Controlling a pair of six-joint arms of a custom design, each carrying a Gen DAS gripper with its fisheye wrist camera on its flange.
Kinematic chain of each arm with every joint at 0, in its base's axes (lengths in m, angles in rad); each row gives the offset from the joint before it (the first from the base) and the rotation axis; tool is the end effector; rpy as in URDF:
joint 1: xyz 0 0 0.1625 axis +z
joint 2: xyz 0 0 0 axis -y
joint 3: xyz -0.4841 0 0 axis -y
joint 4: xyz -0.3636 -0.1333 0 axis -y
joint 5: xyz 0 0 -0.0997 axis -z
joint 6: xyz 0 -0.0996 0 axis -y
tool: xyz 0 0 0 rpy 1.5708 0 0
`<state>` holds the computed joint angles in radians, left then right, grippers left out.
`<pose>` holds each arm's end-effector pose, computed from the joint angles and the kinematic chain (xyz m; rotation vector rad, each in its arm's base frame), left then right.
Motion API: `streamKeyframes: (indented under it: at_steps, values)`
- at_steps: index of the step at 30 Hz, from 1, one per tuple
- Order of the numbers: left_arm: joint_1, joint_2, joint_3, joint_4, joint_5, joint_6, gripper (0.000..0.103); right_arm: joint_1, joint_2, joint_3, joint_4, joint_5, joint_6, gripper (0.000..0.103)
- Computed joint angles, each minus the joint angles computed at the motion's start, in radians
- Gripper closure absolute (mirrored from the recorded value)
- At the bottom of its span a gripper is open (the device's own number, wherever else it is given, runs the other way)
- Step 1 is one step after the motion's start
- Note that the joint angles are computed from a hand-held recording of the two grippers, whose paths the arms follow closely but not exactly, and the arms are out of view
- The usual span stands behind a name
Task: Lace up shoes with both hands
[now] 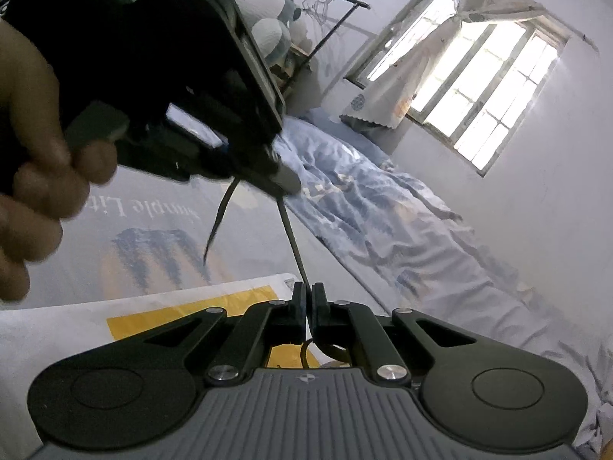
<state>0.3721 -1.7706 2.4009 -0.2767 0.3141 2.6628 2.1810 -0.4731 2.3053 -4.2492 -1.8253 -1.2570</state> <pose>-0.0960 -0.2822 0.3185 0.2502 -2.2919 2.0697 0.3610 -0.3274 0.0426 1.9056 -1.5880 0.9566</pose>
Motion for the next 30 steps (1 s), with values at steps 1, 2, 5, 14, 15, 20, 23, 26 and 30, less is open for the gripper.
streamKeyframes:
  at_steps: [1,2,5,14,15,20,23,26,30]
  values:
    - [-0.002,-0.004,0.0,-0.008,-0.01,0.013,0.103,-0.001,-0.002,-0.001,0.005,-0.003,0.003,0.102]
    - [-0.005,-0.008,-0.001,-0.016,-0.02,0.027,0.103,0.0,-0.002,-0.002,0.006,-0.007,0.008,0.102]
    - [-0.009,0.006,-0.009,0.0,-0.041,0.023,0.103,0.004,0.0,-0.001,-0.004,-0.007,0.023,0.102]
    - [-0.008,0.085,-0.046,0.111,-0.019,-0.011,0.103,0.012,0.011,0.034,-0.023,0.028,0.019,0.075]
    - [0.001,0.094,-0.05,0.129,0.009,-0.028,0.103,0.013,0.01,0.036,-0.025,0.032,0.024,0.074]
    - [0.035,0.128,-0.063,0.164,0.145,-0.026,0.103,0.014,0.007,0.037,-0.035,0.037,0.045,0.074]
    - [0.031,0.138,-0.06,0.158,0.159,-0.014,0.103,0.016,0.007,0.037,-0.043,0.032,0.058,0.074]
    - [0.013,0.128,-0.046,0.128,0.123,-0.002,0.103,0.019,0.003,0.038,-0.04,0.025,0.081,0.074]
    - [-0.051,0.066,-0.001,-0.042,-0.052,0.136,0.103,0.022,-0.007,0.039,-0.012,0.01,0.093,0.074]
